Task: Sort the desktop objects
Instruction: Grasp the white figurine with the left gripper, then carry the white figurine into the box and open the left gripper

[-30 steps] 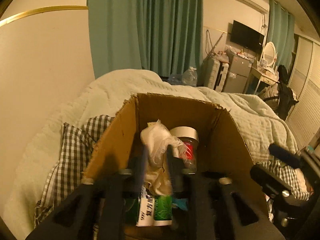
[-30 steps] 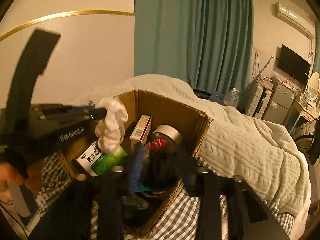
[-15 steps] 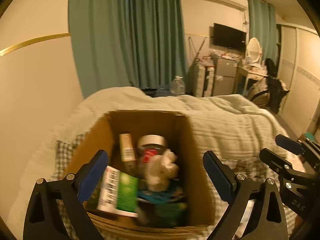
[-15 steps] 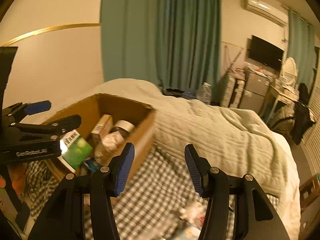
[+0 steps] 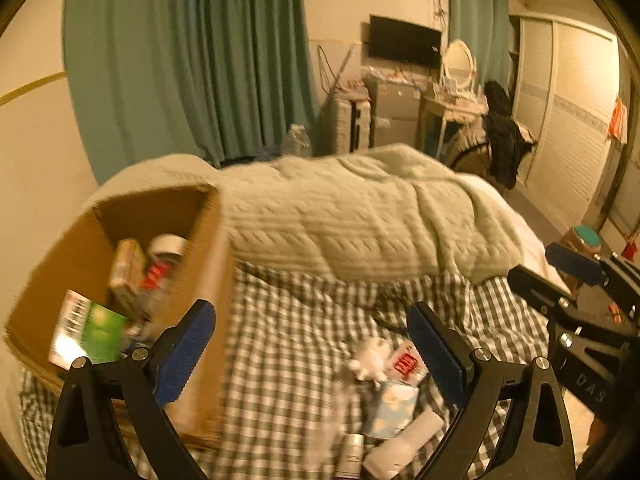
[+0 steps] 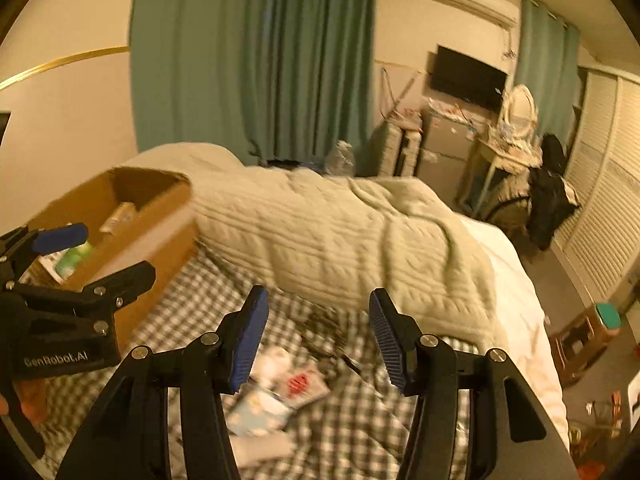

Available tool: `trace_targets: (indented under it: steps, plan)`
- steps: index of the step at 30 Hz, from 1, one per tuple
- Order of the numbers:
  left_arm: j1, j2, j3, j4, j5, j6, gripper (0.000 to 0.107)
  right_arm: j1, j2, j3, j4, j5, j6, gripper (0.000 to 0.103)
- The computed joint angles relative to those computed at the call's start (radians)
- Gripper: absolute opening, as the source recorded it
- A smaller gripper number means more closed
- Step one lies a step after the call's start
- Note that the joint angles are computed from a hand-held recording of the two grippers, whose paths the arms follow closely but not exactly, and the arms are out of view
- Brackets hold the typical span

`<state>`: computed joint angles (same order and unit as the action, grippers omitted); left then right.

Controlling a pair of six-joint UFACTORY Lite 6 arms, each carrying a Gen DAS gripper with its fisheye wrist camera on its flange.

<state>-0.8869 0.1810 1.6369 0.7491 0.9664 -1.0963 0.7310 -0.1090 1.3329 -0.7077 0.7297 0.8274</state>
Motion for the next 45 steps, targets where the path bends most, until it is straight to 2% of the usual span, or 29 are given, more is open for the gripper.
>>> trace_targets:
  steps: [3,7,12,16,19,22,24,27,29,30,35,39,45]
  plan:
    - [0.005,0.112,0.036,-0.042,-0.032,0.008,0.099,-0.098,-0.036,-0.102,0.059,-0.068,-0.053,0.052]
    - [0.035,0.236,0.052,-0.095,-0.103,0.041,0.099,-0.222,-0.004,-0.193,0.156,-0.177,-0.144,0.052]
    - [0.075,0.385,0.086,-0.169,-0.169,0.138,0.099,-0.305,0.137,-0.206,0.264,-0.277,-0.256,0.052]
    - [0.101,0.477,0.119,-0.202,-0.214,0.176,0.099,-0.346,0.32,-0.13,0.377,-0.338,-0.362,0.052]
    - [0.124,0.526,0.137,-0.233,-0.251,0.2,0.099,-0.359,0.459,-0.032,0.431,-0.332,-0.427,0.046]
    - [0.139,0.576,0.158,-0.273,-0.272,0.232,0.099,-0.363,0.588,0.074,0.47,-0.296,-0.473,0.026]
    - [0.158,0.598,0.165,-0.327,-0.299,0.271,0.096,-0.376,0.639,0.109,0.52,-0.298,-0.517,0.024]
    - [0.178,0.605,0.169,-0.386,-0.327,0.327,0.079,-0.398,0.698,0.161,0.568,-0.28,-0.54,0.015]
    - [0.192,0.594,0.157,-0.457,-0.36,0.397,0.051,-0.408,0.719,0.18,0.592,-0.276,-0.557,0.011]
    - [0.192,0.588,0.15,-0.471,-0.364,0.414,0.043,-0.413,0.725,0.186,0.603,-0.271,-0.564,0.009]
    - [0.173,0.545,0.098,-0.422,-0.368,0.379,0.042,-0.421,0.667,0.131,0.602,-0.301,-0.558,0.005]
    - [0.169,0.479,0.039,-0.389,-0.379,0.344,0.042,-0.403,0.594,0.094,0.487,-0.283,-0.471,0.005]
    - [0.158,0.332,-0.062,-0.328,-0.383,0.264,0.042,-0.394,0.46,0.036,0.458,-0.251,-0.445,0.005]
